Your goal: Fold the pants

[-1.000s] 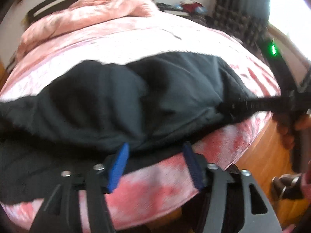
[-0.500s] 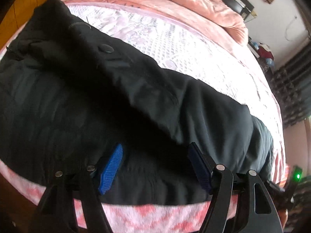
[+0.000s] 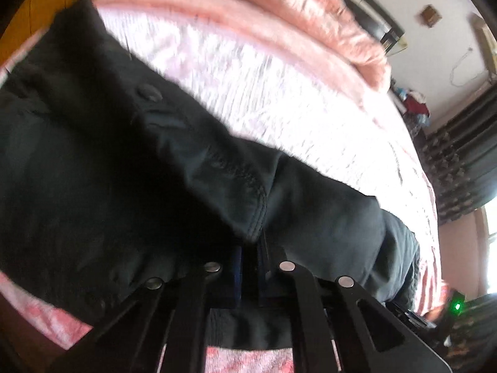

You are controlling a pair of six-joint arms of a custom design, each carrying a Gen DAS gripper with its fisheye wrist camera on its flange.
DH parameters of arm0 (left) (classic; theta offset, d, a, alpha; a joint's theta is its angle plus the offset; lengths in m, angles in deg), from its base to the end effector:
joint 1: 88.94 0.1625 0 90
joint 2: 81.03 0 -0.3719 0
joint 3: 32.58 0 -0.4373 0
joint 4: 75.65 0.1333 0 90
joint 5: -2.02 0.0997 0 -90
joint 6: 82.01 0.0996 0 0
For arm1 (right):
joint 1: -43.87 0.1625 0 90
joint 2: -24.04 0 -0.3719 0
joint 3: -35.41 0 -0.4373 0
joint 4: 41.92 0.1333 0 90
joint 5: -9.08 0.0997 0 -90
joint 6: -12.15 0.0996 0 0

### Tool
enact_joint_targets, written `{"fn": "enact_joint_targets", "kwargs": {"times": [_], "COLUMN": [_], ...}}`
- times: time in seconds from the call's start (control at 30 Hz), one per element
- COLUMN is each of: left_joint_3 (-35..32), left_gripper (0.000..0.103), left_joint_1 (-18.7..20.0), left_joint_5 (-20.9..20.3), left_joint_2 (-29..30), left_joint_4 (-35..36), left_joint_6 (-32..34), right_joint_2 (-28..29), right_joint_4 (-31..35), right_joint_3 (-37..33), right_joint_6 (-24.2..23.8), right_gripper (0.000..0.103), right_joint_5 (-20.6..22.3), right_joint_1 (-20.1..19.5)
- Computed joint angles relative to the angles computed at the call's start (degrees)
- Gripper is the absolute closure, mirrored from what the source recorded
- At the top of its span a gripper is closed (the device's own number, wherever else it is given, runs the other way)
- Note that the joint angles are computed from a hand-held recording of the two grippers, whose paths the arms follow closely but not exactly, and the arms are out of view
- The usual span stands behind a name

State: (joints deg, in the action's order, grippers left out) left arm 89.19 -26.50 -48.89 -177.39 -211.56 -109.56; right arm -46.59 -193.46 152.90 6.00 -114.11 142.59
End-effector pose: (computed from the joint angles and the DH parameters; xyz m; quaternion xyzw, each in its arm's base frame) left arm -0.0456 -0.5112 0.3070 -0.0594 0.9273 -0.3010 0.2143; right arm 0.1597 -0.5217 0.1389 0.0868 -0.9472 0.1288 0.2804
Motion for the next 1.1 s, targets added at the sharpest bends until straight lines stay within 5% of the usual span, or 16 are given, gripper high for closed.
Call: {"fn": "enact_joint_targets", "kwargs": {"times": [0.23, 0.47, 0.7, 0.9, 1.1], "left_joint_3": [11.48, 18.14, 18.48, 17.09, 16.8], "left_gripper": [0.097, 0.097, 0.098, 0.097, 0.068], "left_joint_1": [-6.86, -9.2, -7.31, -6.02, -6.77], "left_joint_5": [7.7, 9.9, 2.98, 0.94, 4.84], "left_joint_2": [-10.6, -14.28, -10.75, -10.63, -17.61], "left_joint_4": [2.16, 2.3, 0.29, 0.51, 7.39], "left_joint_6": [-5.21, -8.2, -8.78, -8.72, -10.48], "right_joint_2": [-0.15, -0.48, -0.7, -0.33, 0.19], "right_joint_4": [1.56, 2.68, 5.84, 7.55, 9.14], "right_joint_3": [-0.65, -1.15, -2.03, -2.87, -4.23], "right_joint_6": [0.49, 1.05, 4.13, 5.18, 7.22], "right_gripper": [0.081, 0.079, 0.079, 0.079, 0.08], "right_joint_5": [-0.13, -1.5, -6.2, -7.38, -7.68], "right_joint_1": [-0.06, 0.24, 0.93, 1.43, 1.63]}}
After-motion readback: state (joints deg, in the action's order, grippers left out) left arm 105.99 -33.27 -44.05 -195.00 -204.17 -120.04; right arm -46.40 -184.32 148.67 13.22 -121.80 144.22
